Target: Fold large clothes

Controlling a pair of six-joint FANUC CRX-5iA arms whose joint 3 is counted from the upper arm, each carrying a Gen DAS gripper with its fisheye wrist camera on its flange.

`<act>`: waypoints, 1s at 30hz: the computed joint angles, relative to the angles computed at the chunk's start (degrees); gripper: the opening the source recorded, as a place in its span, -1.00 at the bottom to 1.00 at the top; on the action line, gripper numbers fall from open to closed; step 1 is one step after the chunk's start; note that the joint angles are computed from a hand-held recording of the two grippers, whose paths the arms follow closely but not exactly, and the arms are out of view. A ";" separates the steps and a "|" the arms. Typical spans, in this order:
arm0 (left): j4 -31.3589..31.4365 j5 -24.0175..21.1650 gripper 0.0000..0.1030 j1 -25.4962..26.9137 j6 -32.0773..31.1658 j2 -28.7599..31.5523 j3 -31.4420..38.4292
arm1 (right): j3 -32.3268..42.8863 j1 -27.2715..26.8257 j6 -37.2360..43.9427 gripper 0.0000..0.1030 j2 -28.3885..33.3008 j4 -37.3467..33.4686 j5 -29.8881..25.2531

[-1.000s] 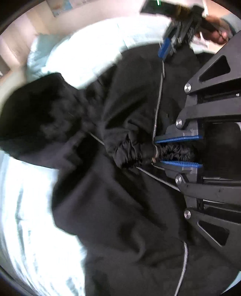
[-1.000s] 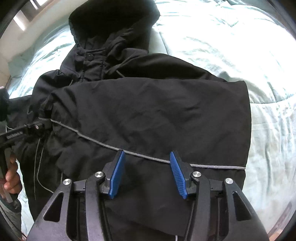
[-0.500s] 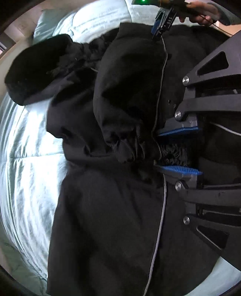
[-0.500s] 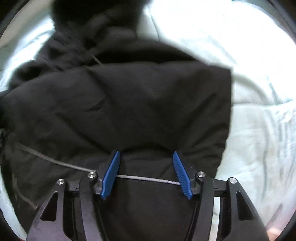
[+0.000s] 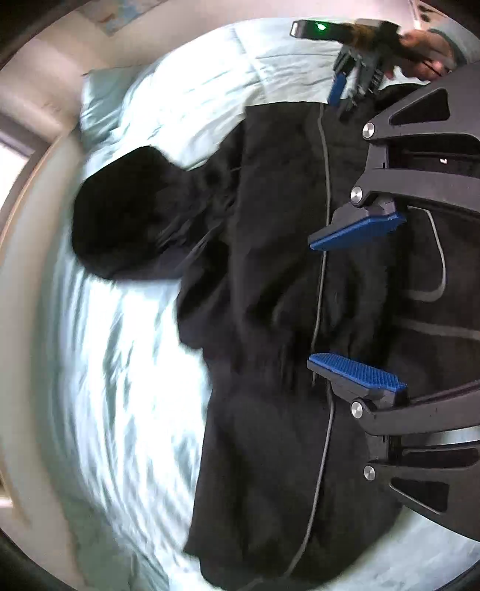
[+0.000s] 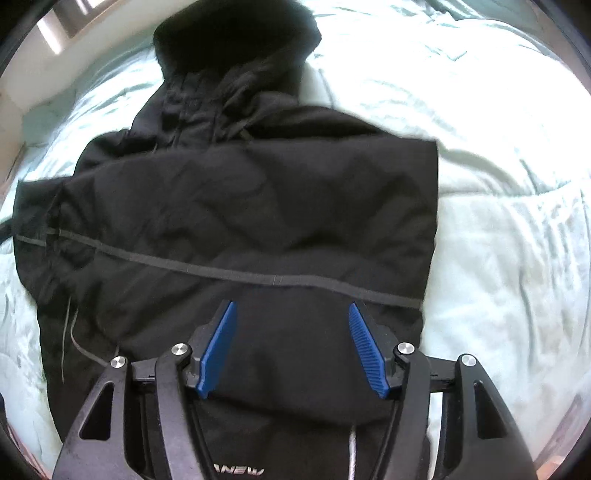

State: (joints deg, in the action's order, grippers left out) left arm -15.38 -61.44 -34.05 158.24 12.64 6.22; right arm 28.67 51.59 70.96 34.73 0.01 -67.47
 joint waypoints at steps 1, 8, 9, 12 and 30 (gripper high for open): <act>2.07 1.63 0.16 0.67 -0.59 1.76 0.11 | -1.16 0.30 -0.45 0.27 -0.04 0.09 -0.37; 10.89 3.29 0.15 4.74 0.38 9.23 -1.71 | -7.72 2.21 -1.50 0.27 -1.24 2.94 1.91; 10.54 2.01 0.16 4.56 0.40 9.49 -0.60 | -7.72 2.15 -1.34 0.27 -1.43 2.68 1.75; 7.34 -2.34 0.16 2.93 0.62 9.58 3.70 | -7.27 1.59 -1.57 0.27 -2.29 0.82 1.55; 4.75 1.11 0.16 3.15 7.95 -1.75 -6.43 | -4.06 2.77 -1.90 0.30 -1.60 0.07 1.50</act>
State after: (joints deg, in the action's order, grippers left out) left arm -10.63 -60.33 -30.90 166.20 10.89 -0.21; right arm 24.61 54.36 69.06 33.13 0.08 -65.98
